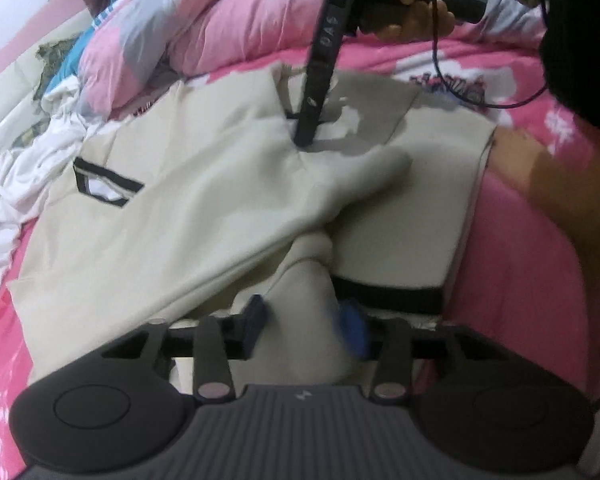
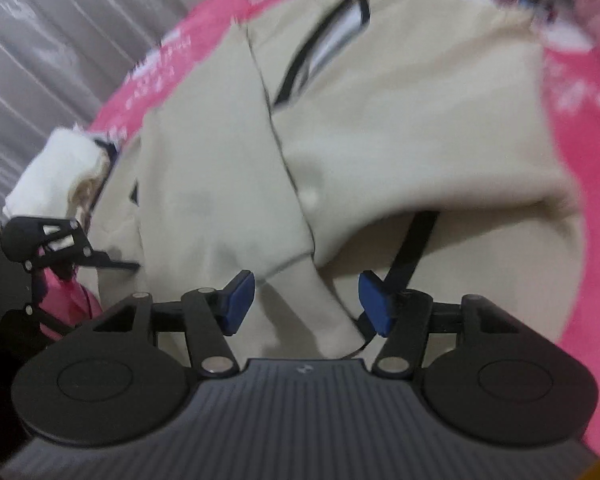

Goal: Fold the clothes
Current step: 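Fold the hoodie sleeve across the front with the left gripper, then release the sleeve and lift both grippers above the hoodie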

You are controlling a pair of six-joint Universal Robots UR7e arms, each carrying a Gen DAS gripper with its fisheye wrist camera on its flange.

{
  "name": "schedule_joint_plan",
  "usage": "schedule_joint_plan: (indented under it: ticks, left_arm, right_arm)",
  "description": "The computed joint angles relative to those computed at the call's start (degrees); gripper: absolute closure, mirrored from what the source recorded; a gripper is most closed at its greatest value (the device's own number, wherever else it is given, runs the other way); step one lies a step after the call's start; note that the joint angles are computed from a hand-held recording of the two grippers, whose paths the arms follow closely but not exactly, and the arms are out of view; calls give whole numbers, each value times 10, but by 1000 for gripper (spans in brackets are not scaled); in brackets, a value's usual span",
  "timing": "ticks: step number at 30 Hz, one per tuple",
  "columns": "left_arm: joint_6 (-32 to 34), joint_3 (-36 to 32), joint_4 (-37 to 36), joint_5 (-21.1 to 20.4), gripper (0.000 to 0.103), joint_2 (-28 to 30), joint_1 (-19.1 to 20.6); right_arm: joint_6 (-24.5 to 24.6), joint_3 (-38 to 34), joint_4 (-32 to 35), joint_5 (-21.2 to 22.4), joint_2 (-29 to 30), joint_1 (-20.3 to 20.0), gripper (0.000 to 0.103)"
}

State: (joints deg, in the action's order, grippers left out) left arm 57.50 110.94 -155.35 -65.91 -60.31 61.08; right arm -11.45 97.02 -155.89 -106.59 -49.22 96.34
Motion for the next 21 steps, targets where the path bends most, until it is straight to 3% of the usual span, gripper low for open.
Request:
schedule_joint_plan:
  ticks: [1,2,3,4,6,9,12,16,17,20,21]
  left_arm:
    - [-7,-4,6,0,89,-1,1]
    - [-11,-10,15,-2,93,-4,1]
    - [-10,-16,30,-6,93,-10,1]
    - [-8,-24,50,-8,94,-17,0]
    - [14,-35,77,-10,94,-32,-2]
    - [38,-41,112,7,93,-44,-1]
    - [8,-39,126,15,78,-35,9]
    - [-45,-45,141,6,66,-38,12]
    - [-66,-58,163,-4,58,-44,15]
    - [-139,-110,217,-26,52,-53,28]
    - [-162,-123,213,-29,51,-51,33]
  right_arm:
    - [0,-4,13,-5,5,1,61]
    - [-2,-7,22,-13,6,6,71]
    - [-5,-11,30,-23,7,13,90]
    - [-9,-15,39,-32,7,20,99]
    - [-5,-13,31,-37,-4,37,100]
    - [-40,-3,4,-49,-22,63,100]
    - [-102,3,-25,-115,-8,77,98]
    - [-80,-4,18,-189,24,63,89]
    - [-75,2,8,-182,17,63,88]
    - [-80,28,-61,-133,-19,72,80]
    - [-105,35,-101,-120,-23,76,67]
